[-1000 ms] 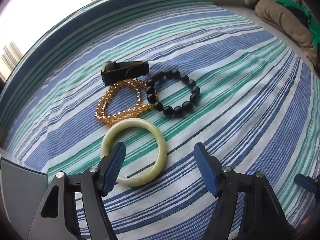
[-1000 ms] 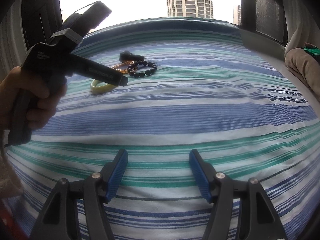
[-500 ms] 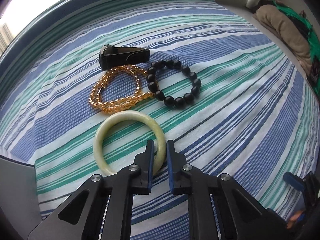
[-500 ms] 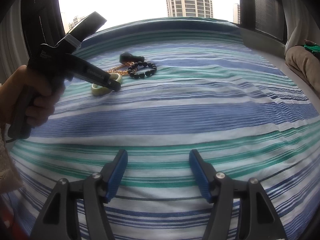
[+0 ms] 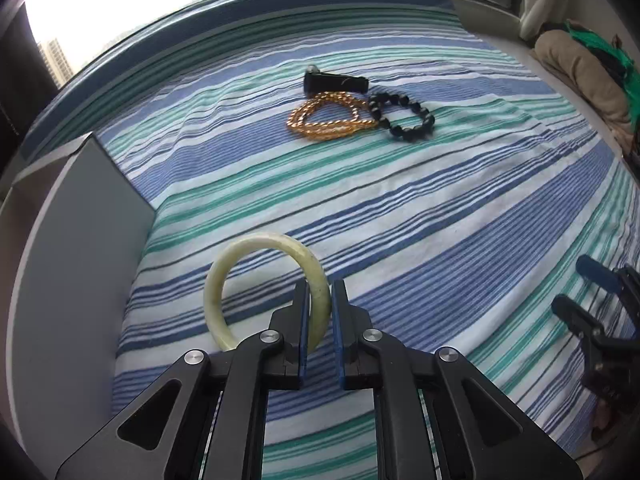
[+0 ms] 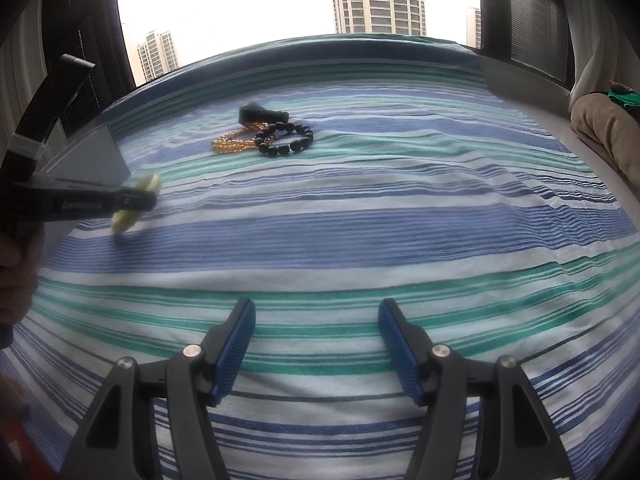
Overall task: Organize jewelry
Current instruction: 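Lower the left tool onto the pale jade bangle and grasp its rim, then grasp the black bead bracelet with the right tool while the left tool holds the bangle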
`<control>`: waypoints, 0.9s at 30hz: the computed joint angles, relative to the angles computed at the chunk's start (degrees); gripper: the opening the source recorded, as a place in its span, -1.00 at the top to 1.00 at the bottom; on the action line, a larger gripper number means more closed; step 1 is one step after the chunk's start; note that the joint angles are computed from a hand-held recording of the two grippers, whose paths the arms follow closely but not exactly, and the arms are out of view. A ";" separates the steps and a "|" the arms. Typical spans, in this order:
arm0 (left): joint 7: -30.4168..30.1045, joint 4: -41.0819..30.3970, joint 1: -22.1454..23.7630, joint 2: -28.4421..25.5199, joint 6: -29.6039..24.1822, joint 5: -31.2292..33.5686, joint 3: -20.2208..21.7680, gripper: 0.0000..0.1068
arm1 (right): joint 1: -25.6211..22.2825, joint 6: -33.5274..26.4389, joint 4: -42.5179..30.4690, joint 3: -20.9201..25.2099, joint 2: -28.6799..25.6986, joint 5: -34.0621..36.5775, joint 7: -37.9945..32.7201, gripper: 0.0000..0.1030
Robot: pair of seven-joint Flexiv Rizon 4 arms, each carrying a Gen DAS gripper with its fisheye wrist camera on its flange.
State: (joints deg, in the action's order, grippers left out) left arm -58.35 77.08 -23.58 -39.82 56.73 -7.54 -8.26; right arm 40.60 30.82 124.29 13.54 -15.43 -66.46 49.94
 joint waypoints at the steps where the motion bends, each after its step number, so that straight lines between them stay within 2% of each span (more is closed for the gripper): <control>1: -0.38 1.87 0.46 1.10 0.87 0.06 0.44 0.84 | 0.01 -0.07 -0.10 0.00 -0.09 0.12 -0.15 -0.26; 8: -3.57 13.01 3.74 7.30 5.89 -0.47 1.70 0.84 | 0.21 -0.75 -0.92 -0.08 -0.72 1.38 -1.82 -0.26; 17: -4.31 14.32 4.69 6.50 7.62 -2.08 -0.03 0.83 | 0.72 -1.82 -1.74 -0.16 -1.15 3.07 -3.61 -0.26; 25: -1.77 15.97 6.30 6.09 10.01 -5.01 -2.59 0.40 | 1.01 -2.41 -2.11 -0.17 -1.30 3.90 -4.24 -0.26; 27: -1.41 16.16 6.20 6.02 10.74 -5.15 -2.50 0.35 | 0.95 -2.06 -1.89 -0.24 -1.15 3.52 -3.74 -0.26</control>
